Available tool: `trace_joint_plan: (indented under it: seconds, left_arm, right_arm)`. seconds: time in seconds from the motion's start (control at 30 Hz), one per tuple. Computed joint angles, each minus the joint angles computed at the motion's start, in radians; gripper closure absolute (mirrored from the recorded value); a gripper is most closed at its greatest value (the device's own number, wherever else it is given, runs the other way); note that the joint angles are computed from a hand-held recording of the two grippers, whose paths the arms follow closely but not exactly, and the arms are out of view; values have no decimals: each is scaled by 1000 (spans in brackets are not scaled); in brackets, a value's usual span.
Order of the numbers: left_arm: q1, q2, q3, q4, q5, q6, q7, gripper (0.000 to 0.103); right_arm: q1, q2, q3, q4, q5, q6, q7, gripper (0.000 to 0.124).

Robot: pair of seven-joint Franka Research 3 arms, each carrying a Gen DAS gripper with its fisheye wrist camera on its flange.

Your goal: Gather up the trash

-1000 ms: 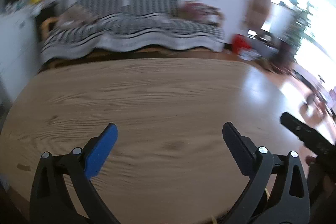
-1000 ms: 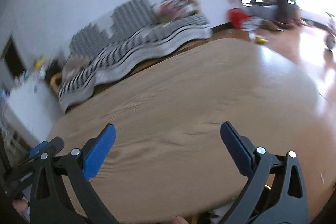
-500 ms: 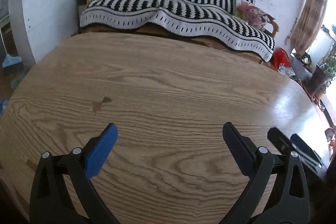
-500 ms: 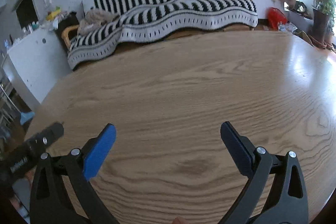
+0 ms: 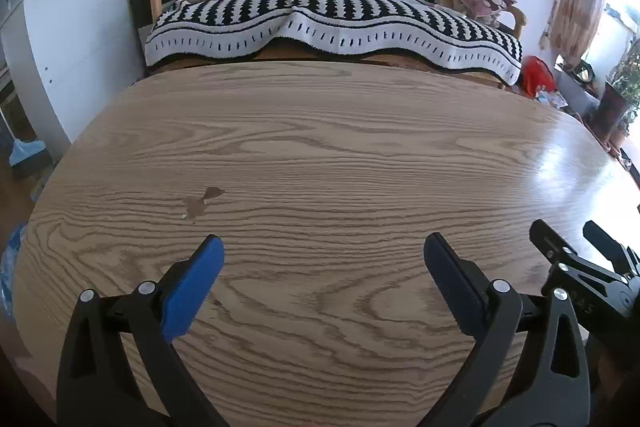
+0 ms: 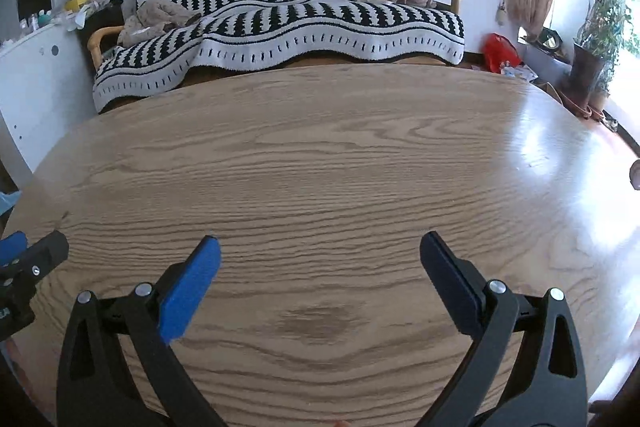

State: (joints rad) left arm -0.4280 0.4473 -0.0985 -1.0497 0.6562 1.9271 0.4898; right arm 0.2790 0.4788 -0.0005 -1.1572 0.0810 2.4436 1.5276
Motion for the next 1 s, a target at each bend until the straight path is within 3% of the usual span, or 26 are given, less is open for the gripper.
trace_joint_plan:
  seconds: [0.33,1.0]
  left_arm:
    - [-4,7,0,12,1,-3,4,6]
    - [-5,22,2,29,-24,-16,-4,6]
  right_arm:
    - [40,-64,-13,-119,-93,146,-46,28]
    - [34,-42,-14,-75,-77,113,-29,28]
